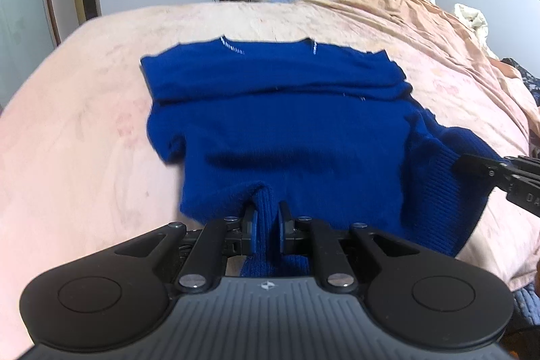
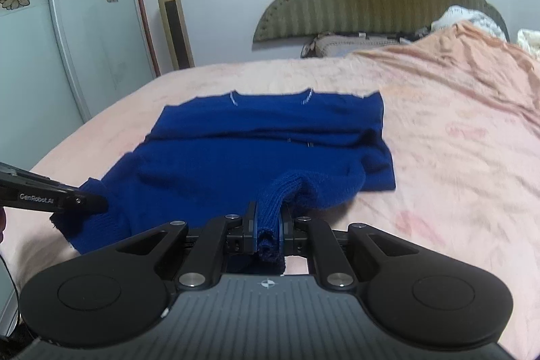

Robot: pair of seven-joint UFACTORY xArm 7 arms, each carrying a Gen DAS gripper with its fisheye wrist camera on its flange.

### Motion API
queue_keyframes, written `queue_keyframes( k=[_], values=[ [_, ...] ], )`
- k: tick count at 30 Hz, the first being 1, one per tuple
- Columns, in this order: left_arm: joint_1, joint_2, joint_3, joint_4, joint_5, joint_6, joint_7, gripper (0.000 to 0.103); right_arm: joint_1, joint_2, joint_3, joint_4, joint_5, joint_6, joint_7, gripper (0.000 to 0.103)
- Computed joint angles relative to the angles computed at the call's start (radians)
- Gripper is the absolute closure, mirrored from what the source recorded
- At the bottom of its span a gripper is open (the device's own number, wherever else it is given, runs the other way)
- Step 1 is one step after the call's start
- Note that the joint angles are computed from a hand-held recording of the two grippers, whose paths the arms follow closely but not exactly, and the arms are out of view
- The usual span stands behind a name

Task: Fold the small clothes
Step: 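Lift the hem with both grippers and carry it over the body toward the neckline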

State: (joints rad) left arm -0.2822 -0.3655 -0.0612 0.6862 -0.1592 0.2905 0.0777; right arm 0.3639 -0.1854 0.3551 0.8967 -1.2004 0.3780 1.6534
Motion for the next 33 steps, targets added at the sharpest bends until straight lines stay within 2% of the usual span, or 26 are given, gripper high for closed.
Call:
queue_keyframes(
  k=[5, 9, 16, 20, 23, 33],
  values=[
    [0.048, -0.014, -0.058, 0.000, 0.088, -0.055, -0.056, 0.092, -0.011, -0.023, 0.007, 0.008, -0.062, 0.012, 0.062, 0.089],
    [0.020, -0.026, -0.039, 0.001, 0.092, -0.058, -0.050, 0.092, -0.021, -0.067, 0.008, -0.017, -0.071, 0.008, 0.095, 0.089],
    [0.016, -0.032, -0.040, -0.001, 0.102, -0.063, -0.061, 0.092, -0.062, -0.134, 0.042, -0.065, -0.048, -0.003, 0.123, 0.090],
    [0.032, -0.012, -0.055, 0.017, 0.121, -0.070, -0.083, 0.092, -0.092, -0.145, 0.074, -0.063, -0.068, 0.004, 0.162, 0.090],
    [0.075, 0.000, -0.091, 0.032, 0.169, -0.087, -0.134, 0.092, -0.104, -0.132, 0.084, -0.041, -0.107, 0.013, 0.189, 0.090],
    [0.167, 0.105, -0.138, 0.145, 0.307, -0.115, -0.287, 0.092, -0.078, -0.018, 0.003, 0.065, -0.235, 0.039, 0.284, 0.090]
  ],
)
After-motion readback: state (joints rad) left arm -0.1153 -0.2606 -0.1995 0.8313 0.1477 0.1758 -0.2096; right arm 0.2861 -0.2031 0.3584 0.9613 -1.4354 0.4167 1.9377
